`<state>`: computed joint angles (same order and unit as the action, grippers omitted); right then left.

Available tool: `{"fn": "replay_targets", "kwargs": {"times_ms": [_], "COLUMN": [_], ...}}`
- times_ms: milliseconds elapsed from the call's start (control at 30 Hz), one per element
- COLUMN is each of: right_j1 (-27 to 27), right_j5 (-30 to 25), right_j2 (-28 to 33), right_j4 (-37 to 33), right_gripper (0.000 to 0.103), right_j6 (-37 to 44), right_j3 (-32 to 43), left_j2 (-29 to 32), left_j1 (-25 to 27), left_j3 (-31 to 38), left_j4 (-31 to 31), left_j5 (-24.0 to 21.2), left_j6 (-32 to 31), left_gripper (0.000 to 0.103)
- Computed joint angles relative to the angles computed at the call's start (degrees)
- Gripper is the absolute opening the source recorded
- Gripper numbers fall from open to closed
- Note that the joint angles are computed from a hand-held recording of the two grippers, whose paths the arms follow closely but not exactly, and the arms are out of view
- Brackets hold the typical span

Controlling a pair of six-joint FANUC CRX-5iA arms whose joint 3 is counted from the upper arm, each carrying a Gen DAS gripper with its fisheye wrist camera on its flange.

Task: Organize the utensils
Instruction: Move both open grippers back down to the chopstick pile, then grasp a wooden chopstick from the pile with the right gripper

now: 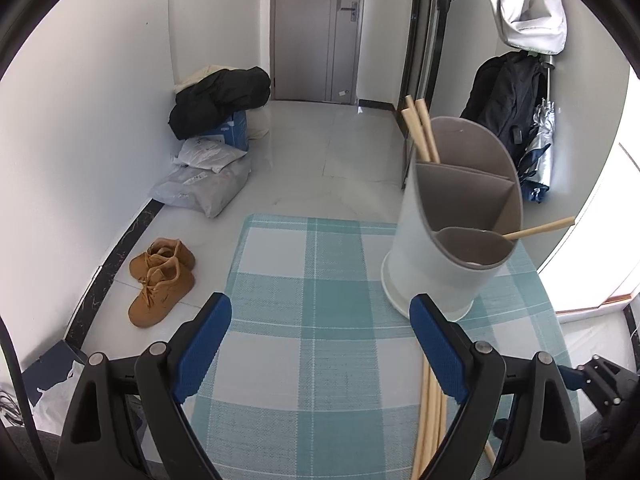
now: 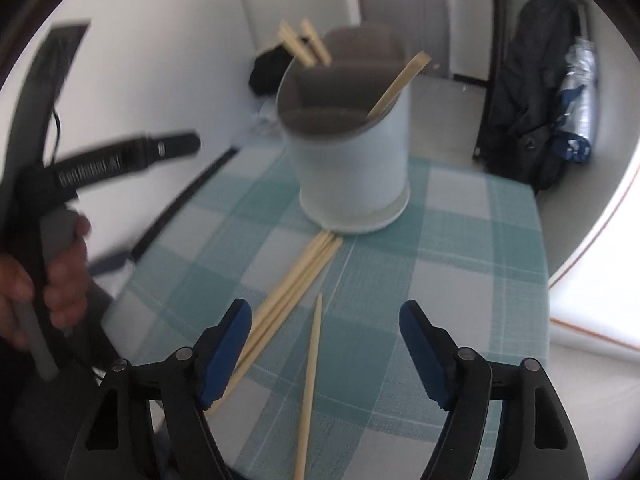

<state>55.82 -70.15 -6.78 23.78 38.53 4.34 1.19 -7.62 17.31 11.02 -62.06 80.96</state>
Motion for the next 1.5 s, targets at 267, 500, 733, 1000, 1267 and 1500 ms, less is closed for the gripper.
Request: {"fn": "replay_targets", "kwargs": {"times_ms": [267, 500, 733, 1000, 1267, 1500], "right_j1": [-2.6, -3.44, -3.26, -6.19, -10.36, -10.21], "right_j5": [-5.95, -9.78, -8.81, -1.6, 10.75, 12.9], "right_j2": [6.46, 10.51, 11.34, 6.0, -3.05, -7.53], "right_j4": [-6.59, -7.57, -7.08, -8.65, -8.24, -2.91], "right_gripper": [0.057, 0.042, 0.005, 0.004, 0.004, 0.004], "right_j6": [7.66, 11.95, 13.2, 4.43, -10.85, -17.88], "right_j3": [6.07, 9.71, 10.07, 4.72, -4.01, -7.7], "left_j2": [1.47, 2.58, 4.09, 5.65, 7.63, 8.03], "left_j1": [2.57, 2.95, 2.56, 0.05, -2.17, -4.14], "left_j3": [0.07, 0.95, 2.38, 2.93, 3.8, 4.68], "left_j4": [5.41, 4.5, 3.71, 2.04, 1.61, -0.53], "left_j5": [-3.2, -5.0, -7.42, -11.56, -16.21, -17.63], "left_j6": [-2.03, -2.04, -2.48, -6.17, -8.28, -9.42], "left_gripper": [0.088, 0.088, 0.088, 0.088, 0.088, 0.088]}}
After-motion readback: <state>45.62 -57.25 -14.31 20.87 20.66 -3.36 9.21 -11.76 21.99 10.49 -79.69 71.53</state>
